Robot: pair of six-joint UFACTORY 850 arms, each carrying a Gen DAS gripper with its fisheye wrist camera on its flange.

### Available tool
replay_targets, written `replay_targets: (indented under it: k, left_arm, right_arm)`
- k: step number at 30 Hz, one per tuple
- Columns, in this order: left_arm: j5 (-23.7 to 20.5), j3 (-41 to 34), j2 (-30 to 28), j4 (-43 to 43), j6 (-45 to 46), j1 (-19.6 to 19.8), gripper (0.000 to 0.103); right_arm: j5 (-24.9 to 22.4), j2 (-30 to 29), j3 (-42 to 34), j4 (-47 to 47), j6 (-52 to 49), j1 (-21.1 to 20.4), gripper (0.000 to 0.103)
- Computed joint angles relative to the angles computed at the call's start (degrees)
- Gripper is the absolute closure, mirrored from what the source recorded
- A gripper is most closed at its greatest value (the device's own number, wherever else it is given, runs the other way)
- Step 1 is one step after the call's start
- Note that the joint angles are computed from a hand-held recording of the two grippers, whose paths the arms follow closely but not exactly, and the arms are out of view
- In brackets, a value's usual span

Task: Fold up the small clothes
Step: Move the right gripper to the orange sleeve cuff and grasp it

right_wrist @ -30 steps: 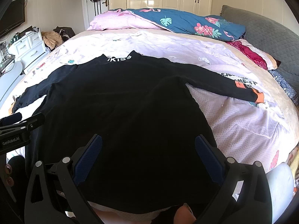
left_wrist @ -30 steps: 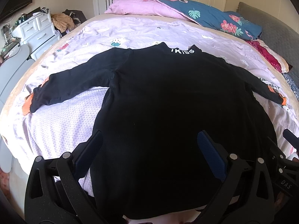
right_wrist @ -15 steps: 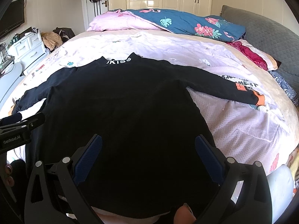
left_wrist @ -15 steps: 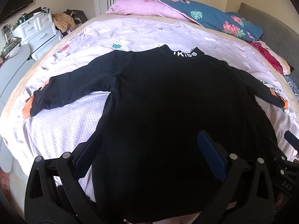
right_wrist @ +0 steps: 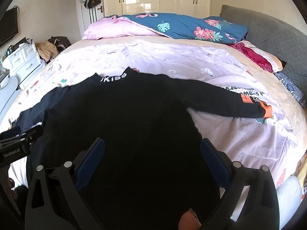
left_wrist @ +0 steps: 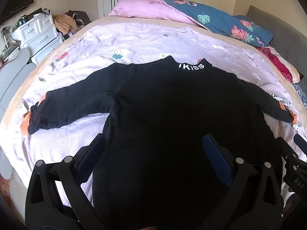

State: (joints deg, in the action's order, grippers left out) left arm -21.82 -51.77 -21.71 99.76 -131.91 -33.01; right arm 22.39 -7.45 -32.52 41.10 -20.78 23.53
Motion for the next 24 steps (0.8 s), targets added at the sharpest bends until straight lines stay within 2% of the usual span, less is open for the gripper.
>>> replay_targets:
  k: [9,24]
  left_arm:
    - [3.4,-6.1,-3.2,-4.3,6.4,1.0,0.008]
    - [7.1,-18.9,-11.8,-22.9,30.4,1.0,0.008]
  right_arm:
    - [-2.2,-2.5,-4.6,2.6,-2.7,-3.9,0.004]
    - [-3.3,-6.8,-9.7,4.7,-1.1,-11.7,0.004]
